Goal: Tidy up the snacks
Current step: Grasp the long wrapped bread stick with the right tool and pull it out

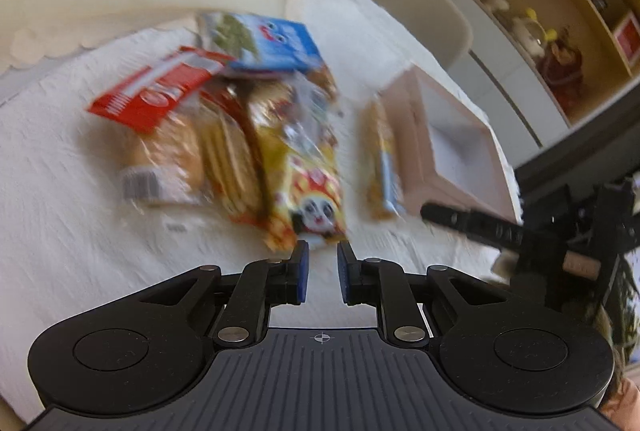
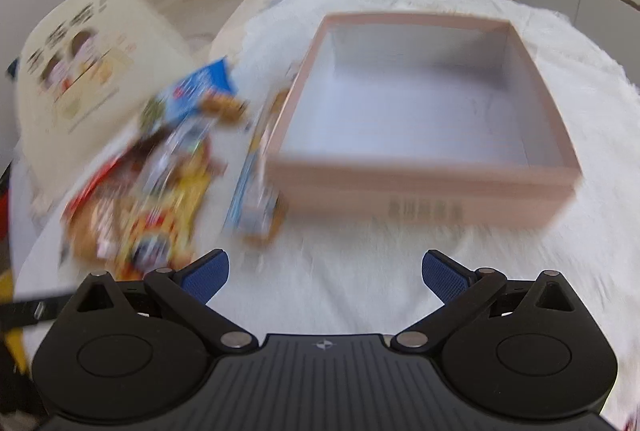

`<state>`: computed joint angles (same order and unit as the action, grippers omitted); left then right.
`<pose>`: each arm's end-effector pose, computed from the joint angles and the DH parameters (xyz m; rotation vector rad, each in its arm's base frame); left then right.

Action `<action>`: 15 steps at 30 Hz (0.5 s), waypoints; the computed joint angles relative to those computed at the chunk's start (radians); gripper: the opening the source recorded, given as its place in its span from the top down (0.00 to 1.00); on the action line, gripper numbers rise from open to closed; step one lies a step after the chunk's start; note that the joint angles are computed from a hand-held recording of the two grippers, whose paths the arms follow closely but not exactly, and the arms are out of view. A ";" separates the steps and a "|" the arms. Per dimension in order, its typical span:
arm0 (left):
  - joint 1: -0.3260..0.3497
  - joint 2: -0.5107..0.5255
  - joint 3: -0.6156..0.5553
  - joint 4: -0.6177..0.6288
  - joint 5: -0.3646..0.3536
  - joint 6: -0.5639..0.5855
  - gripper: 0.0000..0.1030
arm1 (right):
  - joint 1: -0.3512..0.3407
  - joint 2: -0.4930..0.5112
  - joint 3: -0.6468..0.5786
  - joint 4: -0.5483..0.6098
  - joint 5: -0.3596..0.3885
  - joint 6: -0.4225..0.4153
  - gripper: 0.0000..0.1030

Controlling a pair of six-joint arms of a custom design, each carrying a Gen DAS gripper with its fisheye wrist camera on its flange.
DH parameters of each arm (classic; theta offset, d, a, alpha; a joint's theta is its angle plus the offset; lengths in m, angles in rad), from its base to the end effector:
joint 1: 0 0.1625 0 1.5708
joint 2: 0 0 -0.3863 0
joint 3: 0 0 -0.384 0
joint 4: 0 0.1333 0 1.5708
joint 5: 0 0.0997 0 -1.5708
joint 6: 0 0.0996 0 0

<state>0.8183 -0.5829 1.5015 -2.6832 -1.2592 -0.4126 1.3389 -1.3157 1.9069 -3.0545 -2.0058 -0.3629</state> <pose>-0.3395 -0.6023 -0.0039 0.4541 2.9124 -0.4939 -0.0373 -0.5555 0.3432 -0.0932 -2.3381 0.9138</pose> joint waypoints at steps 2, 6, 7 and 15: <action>0.018 0.009 -0.024 -0.004 -0.002 0.002 0.83 | 0.000 0.042 -0.075 0.067 0.026 0.029 0.00; 0.042 0.030 -0.069 -0.005 0.037 -0.013 0.83 | 0.017 0.174 -0.201 0.052 0.040 -0.032 0.00; 0.046 0.038 -0.084 0.002 0.046 -0.017 0.83 | 0.026 0.213 -0.230 0.031 0.021 -0.072 0.00; 0.057 0.155 -0.297 0.092 0.092 0.064 0.83 | 0.058 0.324 -0.248 -0.130 -0.082 -0.277 0.58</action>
